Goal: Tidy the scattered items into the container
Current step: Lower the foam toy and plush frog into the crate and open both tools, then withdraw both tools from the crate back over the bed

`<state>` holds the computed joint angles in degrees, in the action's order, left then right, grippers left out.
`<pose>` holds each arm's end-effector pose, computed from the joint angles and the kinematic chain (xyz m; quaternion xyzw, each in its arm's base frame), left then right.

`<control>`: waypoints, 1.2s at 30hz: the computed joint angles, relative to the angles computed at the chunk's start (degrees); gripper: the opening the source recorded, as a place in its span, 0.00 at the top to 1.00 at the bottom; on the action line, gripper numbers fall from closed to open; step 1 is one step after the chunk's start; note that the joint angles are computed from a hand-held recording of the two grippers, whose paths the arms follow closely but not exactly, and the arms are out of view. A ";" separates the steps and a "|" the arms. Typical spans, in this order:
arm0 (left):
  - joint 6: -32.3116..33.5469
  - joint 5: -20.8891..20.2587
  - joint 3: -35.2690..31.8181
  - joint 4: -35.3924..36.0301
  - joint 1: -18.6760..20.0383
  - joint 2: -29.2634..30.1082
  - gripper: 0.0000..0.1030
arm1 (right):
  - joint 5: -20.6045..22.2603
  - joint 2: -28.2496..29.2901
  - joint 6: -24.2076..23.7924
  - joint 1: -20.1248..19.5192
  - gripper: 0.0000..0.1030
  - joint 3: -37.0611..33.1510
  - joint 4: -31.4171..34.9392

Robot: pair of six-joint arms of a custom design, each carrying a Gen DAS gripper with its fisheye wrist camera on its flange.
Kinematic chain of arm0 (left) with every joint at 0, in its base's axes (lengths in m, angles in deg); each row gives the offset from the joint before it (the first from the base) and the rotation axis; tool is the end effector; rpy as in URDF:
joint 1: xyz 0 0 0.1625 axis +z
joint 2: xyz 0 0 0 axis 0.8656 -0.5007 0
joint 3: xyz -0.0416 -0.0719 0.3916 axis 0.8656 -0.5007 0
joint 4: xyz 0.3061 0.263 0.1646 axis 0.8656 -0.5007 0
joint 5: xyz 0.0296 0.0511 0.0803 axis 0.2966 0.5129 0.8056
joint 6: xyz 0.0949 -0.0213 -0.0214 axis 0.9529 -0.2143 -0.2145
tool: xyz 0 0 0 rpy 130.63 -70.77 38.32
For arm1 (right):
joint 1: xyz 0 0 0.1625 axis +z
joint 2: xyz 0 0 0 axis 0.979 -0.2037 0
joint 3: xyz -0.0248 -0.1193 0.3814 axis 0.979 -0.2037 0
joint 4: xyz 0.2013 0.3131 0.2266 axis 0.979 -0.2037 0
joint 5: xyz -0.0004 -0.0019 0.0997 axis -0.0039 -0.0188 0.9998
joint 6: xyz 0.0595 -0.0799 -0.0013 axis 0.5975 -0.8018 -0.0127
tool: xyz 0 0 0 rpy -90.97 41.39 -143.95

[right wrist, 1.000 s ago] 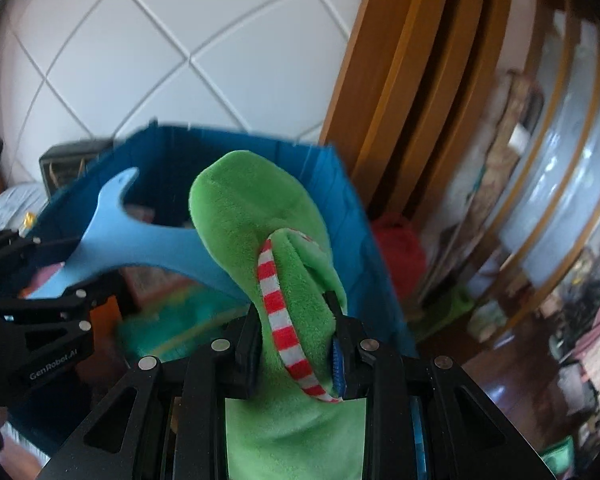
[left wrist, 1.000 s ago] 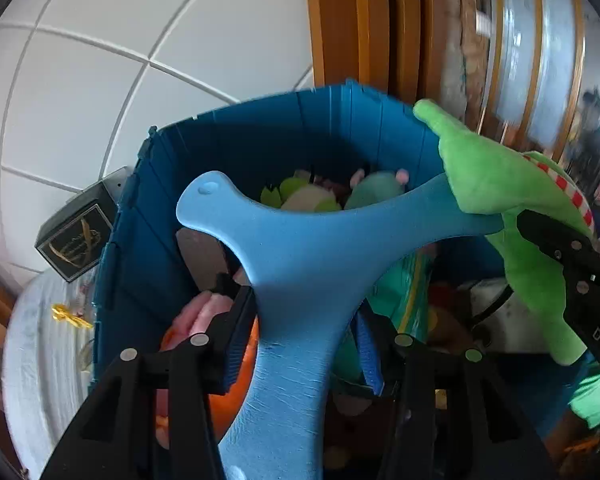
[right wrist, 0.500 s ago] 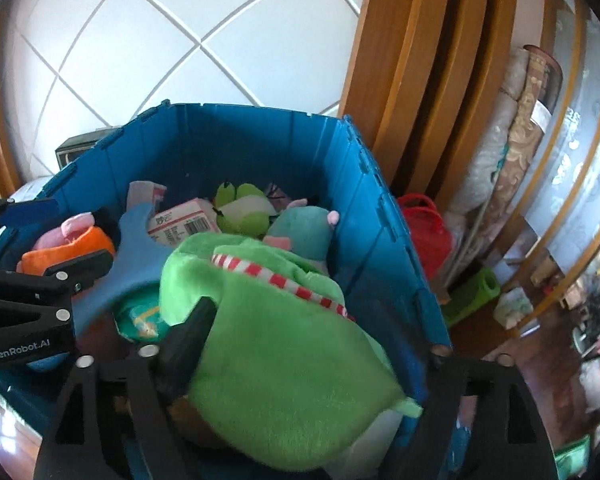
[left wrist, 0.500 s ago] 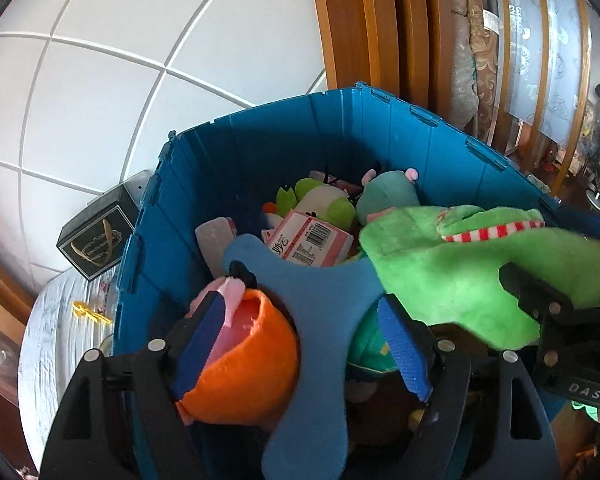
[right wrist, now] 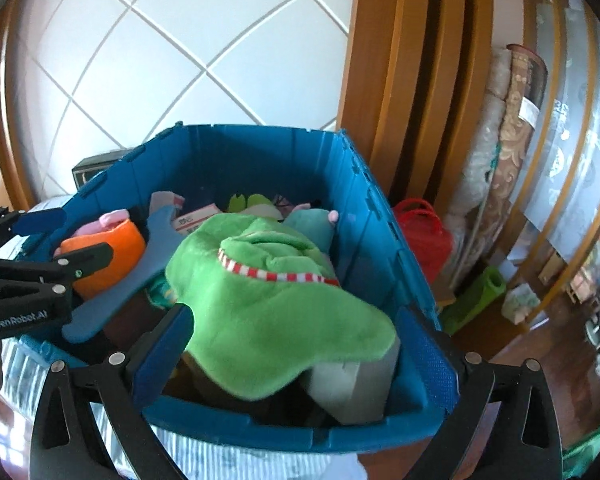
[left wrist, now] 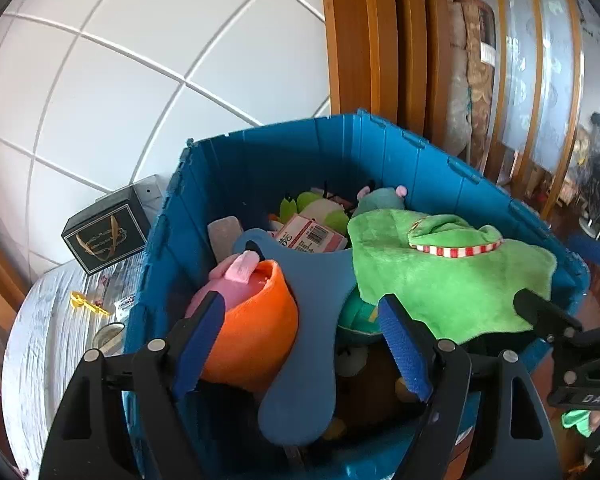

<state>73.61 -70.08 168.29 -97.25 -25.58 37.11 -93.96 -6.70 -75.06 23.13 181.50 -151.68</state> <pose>-0.4606 -0.5560 0.0725 0.4058 0.8325 -0.2860 0.2460 0.1690 -0.5247 0.4236 0.1083 -0.7950 0.4255 0.4186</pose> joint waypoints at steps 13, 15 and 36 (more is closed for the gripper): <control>2.49 2.96 9.70 -12.03 -0.01 -8.75 0.17 | 4.04 2.07 1.98 3.72 0.00 1.51 -3.68; 3.44 3.52 10.99 -14.20 0.65 -10.31 0.13 | 3.88 3.86 1.47 5.17 0.00 0.61 -4.64; 17.39 -4.21 15.92 -13.18 19.81 -30.93 0.13 | -4.51 36.08 5.61 21.26 0.00 -21.65 -7.92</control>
<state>91.00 -74.30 184.21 -110.43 -5.77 6.18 -98.47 29.38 -69.45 44.39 159.85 -159.60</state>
